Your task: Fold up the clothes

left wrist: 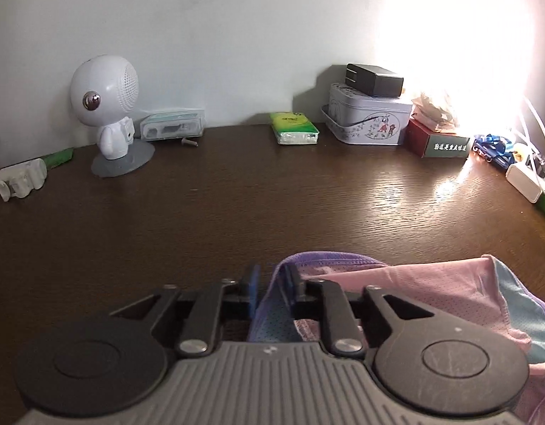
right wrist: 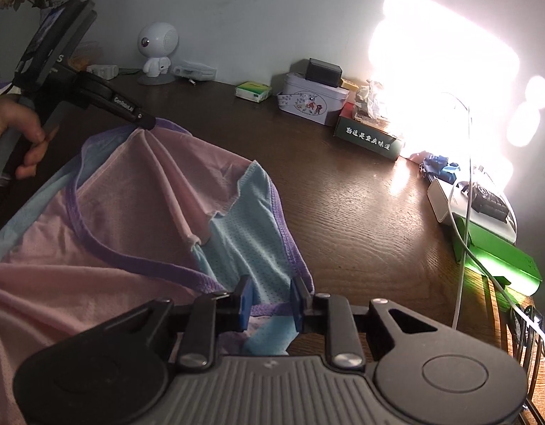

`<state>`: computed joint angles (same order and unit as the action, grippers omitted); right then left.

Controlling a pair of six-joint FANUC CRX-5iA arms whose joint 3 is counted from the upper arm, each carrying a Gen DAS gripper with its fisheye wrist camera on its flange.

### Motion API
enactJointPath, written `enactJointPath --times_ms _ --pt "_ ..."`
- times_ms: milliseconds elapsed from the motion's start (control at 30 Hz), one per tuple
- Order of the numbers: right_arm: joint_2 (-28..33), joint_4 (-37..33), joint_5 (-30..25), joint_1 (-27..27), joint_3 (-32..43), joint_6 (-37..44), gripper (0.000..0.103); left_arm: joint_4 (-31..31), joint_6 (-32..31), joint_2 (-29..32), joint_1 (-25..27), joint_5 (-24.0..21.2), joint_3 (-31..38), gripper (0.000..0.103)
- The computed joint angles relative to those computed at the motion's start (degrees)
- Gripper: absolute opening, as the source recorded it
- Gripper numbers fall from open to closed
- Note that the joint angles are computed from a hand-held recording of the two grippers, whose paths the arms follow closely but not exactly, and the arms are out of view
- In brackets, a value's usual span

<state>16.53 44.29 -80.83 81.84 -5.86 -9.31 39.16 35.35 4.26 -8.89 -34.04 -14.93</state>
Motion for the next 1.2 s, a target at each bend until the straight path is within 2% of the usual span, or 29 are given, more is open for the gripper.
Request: enactJointPath --times_ms 33,67,133,200,267,333,433,467,500,533,567,600,633,667,733,767,833,900,933,967,1067,1100,1200 --pt "-1.42 -0.07 2.14 -0.32 -0.78 0.80 0.022 0.86 -1.00 0.01 0.29 -1.39 0.11 0.040" --pt "-2.92 -0.19 4.42 -0.70 -1.60 1.63 0.022 2.20 -3.53 -0.24 0.56 -2.70 -0.37 0.040" --pt "-6.98 5.70 8.67 -2.19 -5.94 -1.88 0.022 4.27 -8.05 -0.74 1.10 -5.24 -1.20 0.037" --pt "-9.49 9.59 12.12 -5.88 -8.51 -2.13 0.029 4.50 -10.25 -2.34 0.98 -4.39 -3.05 0.029" --pt "-12.16 8.70 22.14 -11.81 -11.11 0.37 0.028 5.12 -11.86 -3.42 1.34 -5.27 -4.28 0.025" --pt "-10.43 2.36 25.62 -15.83 -8.35 8.20 0.028 5.14 -12.10 -4.00 1.79 -6.01 -4.73 0.024" --pt "-6.93 -2.66 26.71 -17.82 -4.74 15.54 0.026 5.64 -13.33 -4.87 2.58 -6.74 -5.64 0.023" --pt "-6.27 -2.57 26.89 -17.85 -4.62 14.90 0.017 5.38 -13.11 -5.01 2.92 -7.32 -5.58 0.022" --pt "-5.99 -0.59 26.92 -17.38 -5.23 13.92 0.003 5.14 -12.97 -5.18 3.28 -7.96 -5.54 0.019" --pt "-5.66 1.24 26.22 -16.34 -5.48 13.33 0.001 5.09 -13.45 -5.56 3.88 -9.13 -5.69 0.018" --pt "-5.14 5.26 24.46 -14.33 -6.06 14.72 0.000 5.03 -13.93 -5.93 4.49 -10.30 -5.83 0.018" --pt "-5.34 11.81 25.02 -11.99 -8.53 19.12 0.000 5.01 -14.52 -6.30 5.11 -11.46 -6.00 0.018" --pt "-6.12 15.35 26.64 -9.28 -10.45 26.51 0.000 5.48 -16.04 -6.75 5.78 -12.46 -6.51 0.018" --pt "-5.60 15.90 26.24 -7.61 -10.78 31.18 0.000 5.85 -17.40 -7.15 6.44 -13.45 -6.94 0.018" --pt "-2.80 10.92 20.43 -3.93 -6.60 41.33 0.001 5.71 -17.88 -7.45 7.13 -14.66 -7.01 0.018" --pt "-2.15 8.22 18.73 -3.42 -4.98 43.61 0.001 5.69 -18.15 -7.50 7.31 -14.91 -7.03 0.019" --pt "-2.01 2.47 17.13 -3.16 -2.30 46.22 0.009 5.71 -18.47 -7.62 7.68 -15.30 -7.09 0.020" --pt "-5.87 3.96 23.46 -3.96 -6.12 40.47 0.019 5.92 -18.78 -7.80 8.09 -15.63 -7.29 0.020" --pt "-9.01 7.45 29.06 -5.29 -10.26 33.65 0.023 6.01 -18.90 -7.90 8.27 -15.72 -7.39 0.020" --pt "-10.67 10.13 31.98 -6.71 -12.49 27.56 0.029 5.97 -18.68 -7.93 8.38 -15.85 -7.37 0.021" --pt "-12.00 11.93 35.57 -10.95 -14.25 15.20 0.027 6.22 -18.68 -8.09 8.46 -15.96 -7.58 0.021" --pt "-11.93 9.96 37.76 -12.72 -14.10 14.66 0.018 6.18 -18.57 -8.16 8.42 -15.86 -7.64 0.021" --pt "-12.85 4.00 45.99 -15.20 -15.25 18.08 0.011 6.07 -18.63 -8.11 8.33 -15.82 -7.53 0.021"
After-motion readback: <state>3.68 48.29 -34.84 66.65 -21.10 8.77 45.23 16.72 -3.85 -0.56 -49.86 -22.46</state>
